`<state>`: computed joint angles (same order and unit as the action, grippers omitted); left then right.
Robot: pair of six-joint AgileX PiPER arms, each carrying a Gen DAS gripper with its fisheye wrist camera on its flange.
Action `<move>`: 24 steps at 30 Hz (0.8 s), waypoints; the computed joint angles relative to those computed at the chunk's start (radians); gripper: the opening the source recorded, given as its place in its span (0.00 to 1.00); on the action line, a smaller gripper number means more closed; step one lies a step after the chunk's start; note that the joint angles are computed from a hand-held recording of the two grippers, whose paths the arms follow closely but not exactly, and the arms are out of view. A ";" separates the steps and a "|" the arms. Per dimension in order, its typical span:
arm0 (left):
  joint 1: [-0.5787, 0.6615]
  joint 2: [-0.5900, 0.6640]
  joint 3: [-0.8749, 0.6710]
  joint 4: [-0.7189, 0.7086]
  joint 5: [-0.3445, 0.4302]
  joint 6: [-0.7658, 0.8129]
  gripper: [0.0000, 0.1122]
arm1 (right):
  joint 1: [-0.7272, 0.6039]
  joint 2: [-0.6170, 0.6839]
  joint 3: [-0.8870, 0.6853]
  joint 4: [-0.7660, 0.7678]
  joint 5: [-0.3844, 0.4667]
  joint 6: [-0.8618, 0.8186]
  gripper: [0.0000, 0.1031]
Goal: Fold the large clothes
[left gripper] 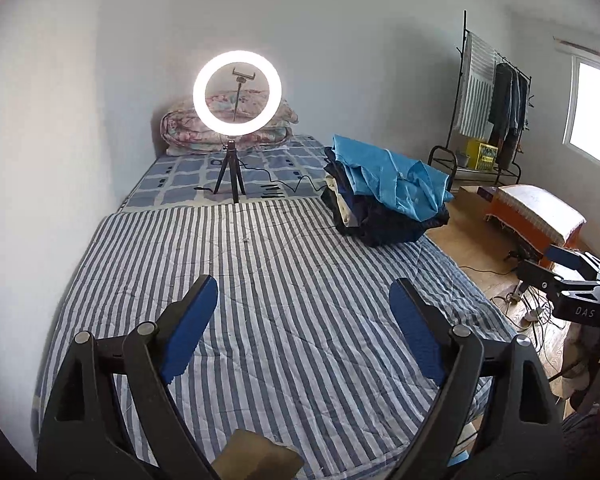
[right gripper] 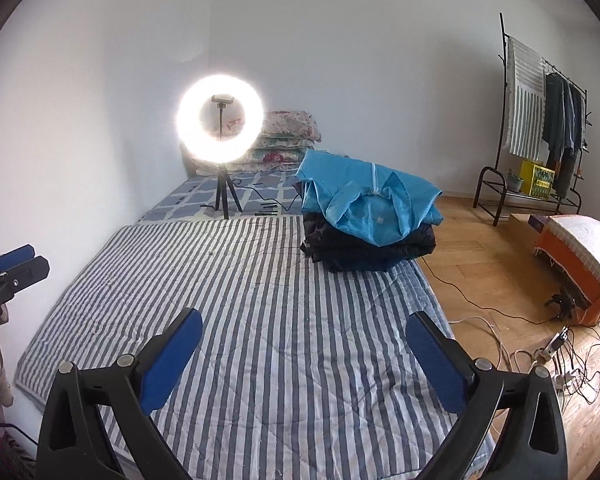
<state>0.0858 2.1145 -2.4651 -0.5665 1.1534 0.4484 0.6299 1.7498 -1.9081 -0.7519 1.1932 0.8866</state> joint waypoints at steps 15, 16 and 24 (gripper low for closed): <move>-0.007 -0.078 0.187 -0.017 -0.073 0.080 0.81 | 0.006 0.020 0.108 -0.136 -0.058 0.200 1.00; -0.008 -0.079 0.189 -0.013 -0.081 0.078 0.81 | 0.005 0.026 0.107 -0.139 -0.055 0.205 1.00; -0.009 -0.100 0.247 -0.017 -0.169 0.099 0.87 | 0.006 0.056 0.102 -0.187 -0.053 0.262 1.00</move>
<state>0.0763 2.0146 -2.2180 -0.5837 0.9849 0.5470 0.6360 1.8063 -1.8064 -0.9387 1.1404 1.1482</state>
